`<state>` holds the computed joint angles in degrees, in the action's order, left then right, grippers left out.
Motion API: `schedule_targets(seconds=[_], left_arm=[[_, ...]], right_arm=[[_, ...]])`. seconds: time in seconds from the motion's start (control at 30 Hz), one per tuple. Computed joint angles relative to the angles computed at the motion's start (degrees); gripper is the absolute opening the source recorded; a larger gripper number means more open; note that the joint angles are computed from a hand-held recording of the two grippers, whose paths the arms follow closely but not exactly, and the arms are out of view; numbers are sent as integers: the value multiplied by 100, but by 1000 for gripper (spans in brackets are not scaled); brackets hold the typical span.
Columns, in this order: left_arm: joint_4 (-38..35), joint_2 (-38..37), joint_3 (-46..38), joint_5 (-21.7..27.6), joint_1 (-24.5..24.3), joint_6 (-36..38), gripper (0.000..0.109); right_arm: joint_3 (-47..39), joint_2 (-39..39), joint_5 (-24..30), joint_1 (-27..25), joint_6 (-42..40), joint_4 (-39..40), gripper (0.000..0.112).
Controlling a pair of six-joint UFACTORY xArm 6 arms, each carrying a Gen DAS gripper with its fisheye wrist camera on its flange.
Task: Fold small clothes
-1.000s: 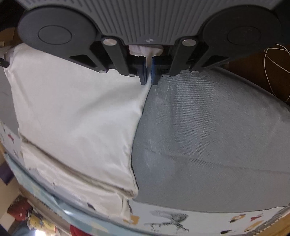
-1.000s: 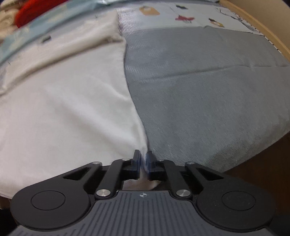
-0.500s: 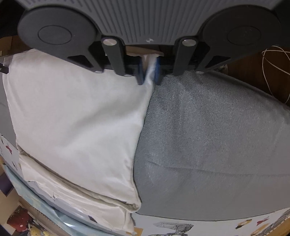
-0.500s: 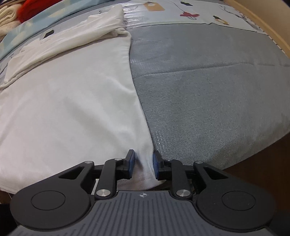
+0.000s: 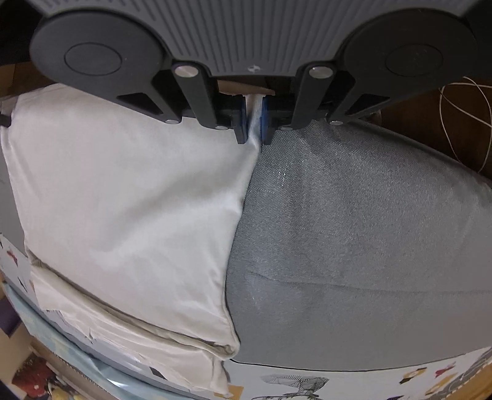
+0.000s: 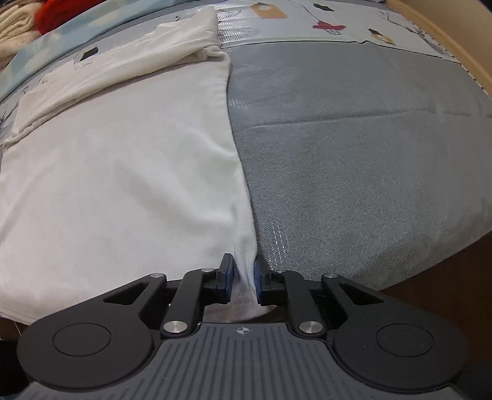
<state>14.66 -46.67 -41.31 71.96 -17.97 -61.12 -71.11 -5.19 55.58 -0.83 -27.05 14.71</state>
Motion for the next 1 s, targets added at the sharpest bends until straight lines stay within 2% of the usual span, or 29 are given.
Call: schedule_targets(seconds=[0.17, 0.37, 0.57, 0.63, 0.73, 1.0], left_arm=[[161, -67, 6, 33, -3, -190, 7], [-19, -62, 26, 32, 42, 3, 8], [173, 49, -47, 128, -139, 60, 8], [194, 30, -44, 132, -156, 28, 7], [203, -44, -27, 159, -174, -29, 7], [79, -55, -47, 217, -195, 66, 8]], right_arm=[[99, -96, -127, -50, -6, 162, 9], [-9, 10, 64, -34, 58, 38, 16], [74, -44, -40, 1, -92, -7, 15], [92, -62, -82, -17, -94, 50, 10], [145, -119, -160, -40, -174, 168, 9], [114, -99, -40, -16, -165, 59, 13]])
